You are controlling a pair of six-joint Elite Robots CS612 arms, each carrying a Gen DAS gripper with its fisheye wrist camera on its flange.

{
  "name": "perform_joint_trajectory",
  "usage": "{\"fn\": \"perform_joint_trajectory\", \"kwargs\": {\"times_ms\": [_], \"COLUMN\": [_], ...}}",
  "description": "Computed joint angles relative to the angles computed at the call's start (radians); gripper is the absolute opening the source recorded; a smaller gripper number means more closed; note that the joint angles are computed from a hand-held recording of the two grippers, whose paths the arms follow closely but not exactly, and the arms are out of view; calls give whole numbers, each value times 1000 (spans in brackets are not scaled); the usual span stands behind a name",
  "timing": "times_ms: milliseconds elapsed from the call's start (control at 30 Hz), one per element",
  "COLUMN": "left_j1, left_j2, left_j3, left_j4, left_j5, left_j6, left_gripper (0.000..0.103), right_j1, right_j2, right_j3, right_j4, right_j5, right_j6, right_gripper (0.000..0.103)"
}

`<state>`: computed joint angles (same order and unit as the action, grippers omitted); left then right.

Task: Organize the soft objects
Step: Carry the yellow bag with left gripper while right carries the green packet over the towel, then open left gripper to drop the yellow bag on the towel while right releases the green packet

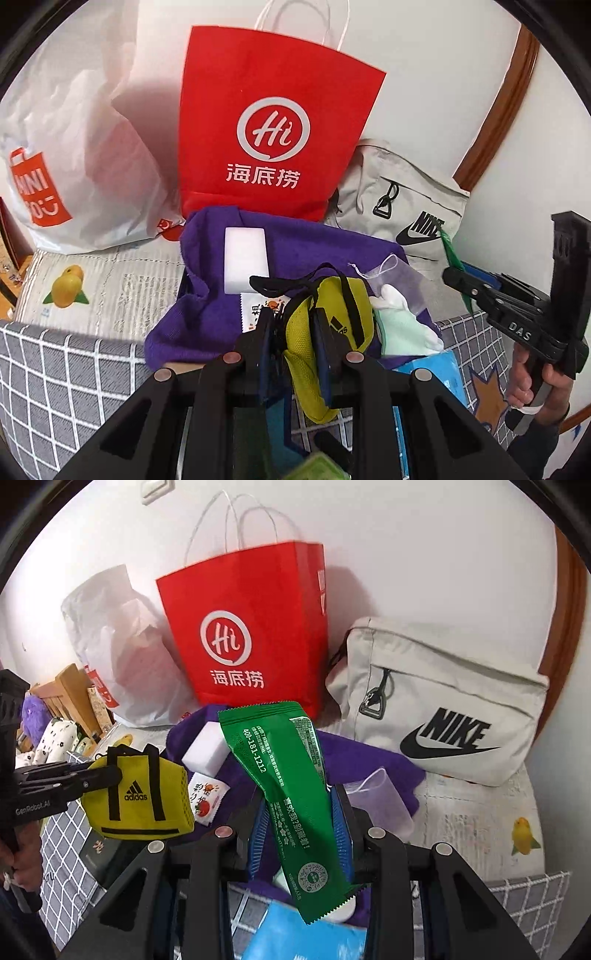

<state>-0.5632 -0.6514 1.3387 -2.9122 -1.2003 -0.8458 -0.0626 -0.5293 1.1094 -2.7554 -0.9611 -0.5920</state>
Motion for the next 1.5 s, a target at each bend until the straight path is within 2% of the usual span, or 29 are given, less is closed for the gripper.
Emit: {"fn": "perform_joint_trajectory", "kwargs": {"times_ms": [133,400,667,833,1067,1200,1267,1333,1400,1467,1500], "left_j1": [12,30,43,50,62,66,66,66,66,62,60], "left_j2": [23,66,110,135,166,176,182,183,180,175,171], "left_j3": [-40,-101,-170,-215,-267,-288,-303,-308,-305,-297,-291], "left_j4": [28,63,134,170,206,234,260,276,277,266,262], "left_j5": [-22,-66,-113,-132,-159,-166,-160,-158,-164,-148,-140], "left_j6": [7,3,-4,20,19,24,27,23,19,31,36], "left_gripper": [20,20,20,20,22,25,30,33,45,53,54], "right_j1": [14,30,35,35,43,46,47,47,46,45,42], "right_j2": [44,104,140,157,178,182,180,182,181,180,176], "right_j3": [-78,-182,-243,-273,-306,-311,-305,-304,-303,-304,-302], "right_j4": [42,116,191,220,257,264,256,250,245,256,264], "right_j5": [-52,-110,-134,-145,-176,-181,-183,-182,-180,-166,-155], "right_j6": [-2,-27,-33,-11,-28,-39,-39,-35,-27,-23,-23], "right_gripper": [33,33,33,34,38,46,56,61,61,62,62]}}
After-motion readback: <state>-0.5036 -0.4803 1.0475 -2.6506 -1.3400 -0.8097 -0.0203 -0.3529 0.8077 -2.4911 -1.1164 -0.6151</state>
